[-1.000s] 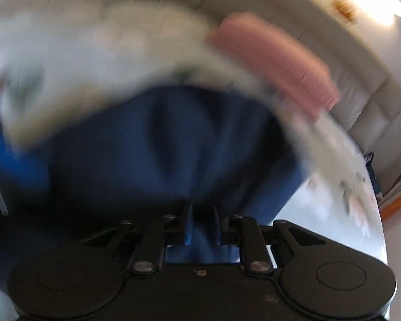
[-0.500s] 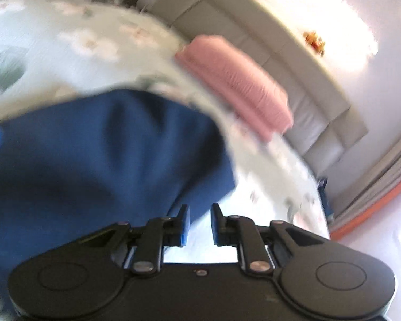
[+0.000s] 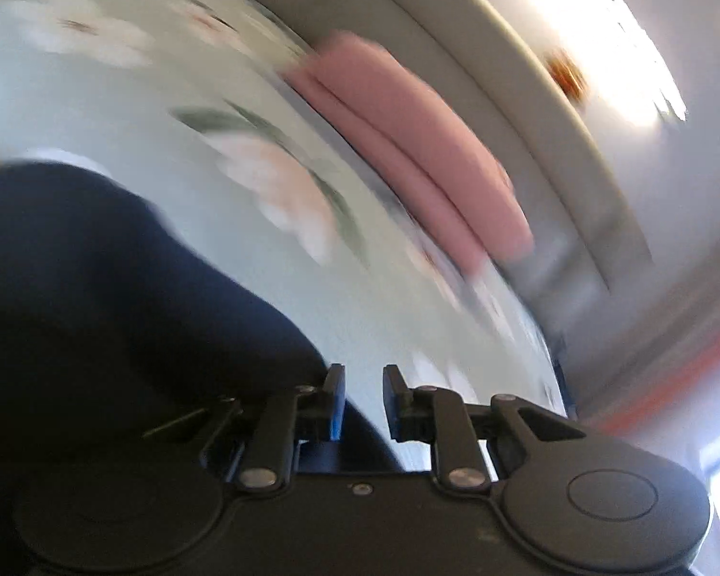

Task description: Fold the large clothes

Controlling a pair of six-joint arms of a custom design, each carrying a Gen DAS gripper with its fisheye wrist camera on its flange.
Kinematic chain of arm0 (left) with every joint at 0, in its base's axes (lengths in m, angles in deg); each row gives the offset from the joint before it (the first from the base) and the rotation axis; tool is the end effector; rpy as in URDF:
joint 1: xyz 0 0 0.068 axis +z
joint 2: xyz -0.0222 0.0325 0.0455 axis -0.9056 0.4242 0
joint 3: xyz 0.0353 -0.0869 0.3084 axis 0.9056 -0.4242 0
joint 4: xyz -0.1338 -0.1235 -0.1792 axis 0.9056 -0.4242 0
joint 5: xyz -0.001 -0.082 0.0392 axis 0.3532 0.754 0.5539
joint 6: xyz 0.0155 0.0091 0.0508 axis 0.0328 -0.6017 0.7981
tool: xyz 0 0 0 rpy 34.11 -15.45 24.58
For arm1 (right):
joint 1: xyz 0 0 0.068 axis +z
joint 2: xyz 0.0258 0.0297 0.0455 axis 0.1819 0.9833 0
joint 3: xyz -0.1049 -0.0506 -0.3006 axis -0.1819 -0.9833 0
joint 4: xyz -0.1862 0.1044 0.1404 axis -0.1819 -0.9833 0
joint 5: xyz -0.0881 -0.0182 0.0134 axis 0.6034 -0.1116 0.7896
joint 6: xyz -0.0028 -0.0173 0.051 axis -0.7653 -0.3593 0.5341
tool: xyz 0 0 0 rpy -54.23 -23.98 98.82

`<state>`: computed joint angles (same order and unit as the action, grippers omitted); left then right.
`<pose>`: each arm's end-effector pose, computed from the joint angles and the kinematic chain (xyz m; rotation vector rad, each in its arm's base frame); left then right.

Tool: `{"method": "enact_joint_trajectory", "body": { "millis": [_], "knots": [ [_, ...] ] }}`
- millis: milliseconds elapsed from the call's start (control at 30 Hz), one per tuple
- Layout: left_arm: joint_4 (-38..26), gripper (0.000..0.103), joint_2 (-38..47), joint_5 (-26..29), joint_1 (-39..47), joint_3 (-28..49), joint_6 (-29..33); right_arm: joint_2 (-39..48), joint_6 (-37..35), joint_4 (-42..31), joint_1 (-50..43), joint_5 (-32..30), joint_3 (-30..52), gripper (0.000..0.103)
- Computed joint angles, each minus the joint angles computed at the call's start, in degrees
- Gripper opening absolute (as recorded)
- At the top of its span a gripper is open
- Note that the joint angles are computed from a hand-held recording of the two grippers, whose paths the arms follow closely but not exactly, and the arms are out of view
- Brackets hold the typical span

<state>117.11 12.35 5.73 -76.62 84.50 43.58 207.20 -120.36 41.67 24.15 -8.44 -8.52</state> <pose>0.2081 -0.0570 0.1347 0.4857 2.3291 -0.5368 0.4054 0.0854 0.0493 -0.7370 2.0234 -0.6414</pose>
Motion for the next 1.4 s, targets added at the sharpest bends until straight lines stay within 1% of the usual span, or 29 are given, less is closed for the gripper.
{"method": "enact_joint_trajectory", "body": {
  "millis": [67,100,167,267,300,367,433,467,533,567,600,633,667,700,767,800,900,933,967,1000,1067,1167,1200,1233,1267,1300,1333,1367,1400],
  "knots": [
    [-0.8,0.045,-0.2,0.1,0.6,0.0,0.8,-1.8,1.7,-4.9,-1.7,1.5,0.7,0.022],
    [-1.2,0.045,-0.3,0.2,1.2,0.1,1.0,-3.2,2.0,-5.0,-2.6,1.8,-0.7,0.022],
    [-3.0,0.045,-1.7,0.9,2.8,0.0,0.9,-8.4,2.9,-4.3,-4.5,-0.4,-6.1,0.022],
    [-6.2,0.041,-3.8,3.1,5.9,0.2,0.6,-20.4,5.8,-0.7,-5.5,-5.2,-20.1,0.024],
    [-7.1,0.041,-4.7,3.6,6.7,0.3,0.2,-26.4,8.3,-4.0,-6.2,-9.2,-23.7,0.031],
    [-7.7,0.041,-5.8,4.3,7.7,0.1,-0.9,-38.3,13.0,-13.7,-6.7,-18.4,-29.1,0.033],
    [-8.5,0.041,-6.6,3.3,7.3,0.2,-2.6,-45.1,15.7,-20.2,-5.8,-25.3,-33.1,0.034],
    [-8.5,0.041,-6.6,2.8,6.8,0.3,-3.3,-46.5,16.9,-22.9,-4.1,-25.8,-34.1,0.034],
    [-8.9,0.040,-6.4,1.7,5.4,0.7,-4.7,-44.6,16.8,-24.4,-1.8,-23.5,-36.8,0.033],
    [-9.4,0.040,-6.6,0.7,4.7,0.8,-5.1,-40.6,16.3,-23.5,-2.0,-22.0,-37.7,0.033],
    [-9.7,0.040,-6.9,-0.1,4.1,0.9,-5.1,-36.0,15.4,-24.6,-4.0,-21.1,-37.6,0.029],
    [-10.3,0.040,-7.7,-0.6,3.7,0.8,-5.2,-34.3,14.1,-20.9,-8.1,-23.2,-39.8,0.028],
    [-10.7,0.040,-7.7,-0.6,3.7,1.1,-5.1,-35.5,13.3,-19.9,-11.1,-24.3,-41.0,0.029],
    [-11.2,0.040,-8.6,-0.7,3.6,0.8,-5.2,-39.1,12.8,-26.2,-12.7,-23.8,-39.4,0.030],
    [-11.8,0.041,-9.7,-0.6,3.6,0.0,-5.2,-45.7,13.2,-31.4,-14.7,-20.8,-38.8,0.031],
    [-11.8,0.041,-10.1,-0.9,3.5,-0.3,-5.6,-48.8,12.9,-33.6,-15.4,-21.3,-38.7,0.033],
    [-12.1,0.041,-11.5,-1.0,3.4,-1.1,-7.6,-56.8,14.3,-43.8,-15.1,-28.6,-37.2,0.033],
    [-12.4,0.041,-11.9,-0.5,3.5,-1.1,-8.0,-57.9,13.1,-44.2,-15.7,-30.2,-38.0,0.039],
    [-13.0,0.041,-12.4,0.2,3.8,-1.1,-8.3,-58.4,13.0,-43.1,-14.1,-29.3,-39.0,0.060],
    [-13.5,0.041,-12.8,1.0,4.1,-1.1,-8.3,-56.9,13.0,-38.3,-11.8,-26.6,-41.0,0.075],
    [-14.6,0.041,-13.5,1.6,4.3,-0.9,-7.5,-51.3,12.2,-31.4,-9.9,-24.5,-42.7,0.078],
    [-14.9,0.041,-13.7,1.5,4.4,-1.0,-6.7,-50.6,14.7,-29.3,-7.7,-24.5,-44.5,0.078],
    [-14.6,0.041,-13.5,1.5,4.4,-1.2,-7.0,-47.9,15.4,-28.4,-8.1,-24.3,-43.5,0.078],
    [-14.2,0.041,-13.4,1.5,4.5,-1.3,-7.5,-44.5,16.2,-27.7,-9.6,-24.2,-41.5,0.077],
    [-13.7,0.041,-13.3,1.5,4.5,-1.5,-8.1,-39.0,18.0,-26.1,-11.0,-24.9,-39.4,0.072],
    [-13.4,0.041,-13.2,1.9,4.8,-1.7,-8.4,-36.3,19.0,-27.7,-13.3,-28.1,-37.2,0.050],
    [-13.1,0.041,-13.0,2.3,5.1,-1.8,-8.7,-34.5,20.5,-28.9,-14.8,-32.0,-35.2,0.040],
    [-13.0,0.041,-12.8,2.5,5.3,-1.8,-8.6,-35.2,21.3,-29.1,-16.0,-33.7,-34.9,0.022],
    [-13.0,0.041,-12.7,2.5,5.5,-1.8,-8.3,-37.7,20.8,-29.5,-16.2,-33.8,-35.1,0.012]
  ]
}}
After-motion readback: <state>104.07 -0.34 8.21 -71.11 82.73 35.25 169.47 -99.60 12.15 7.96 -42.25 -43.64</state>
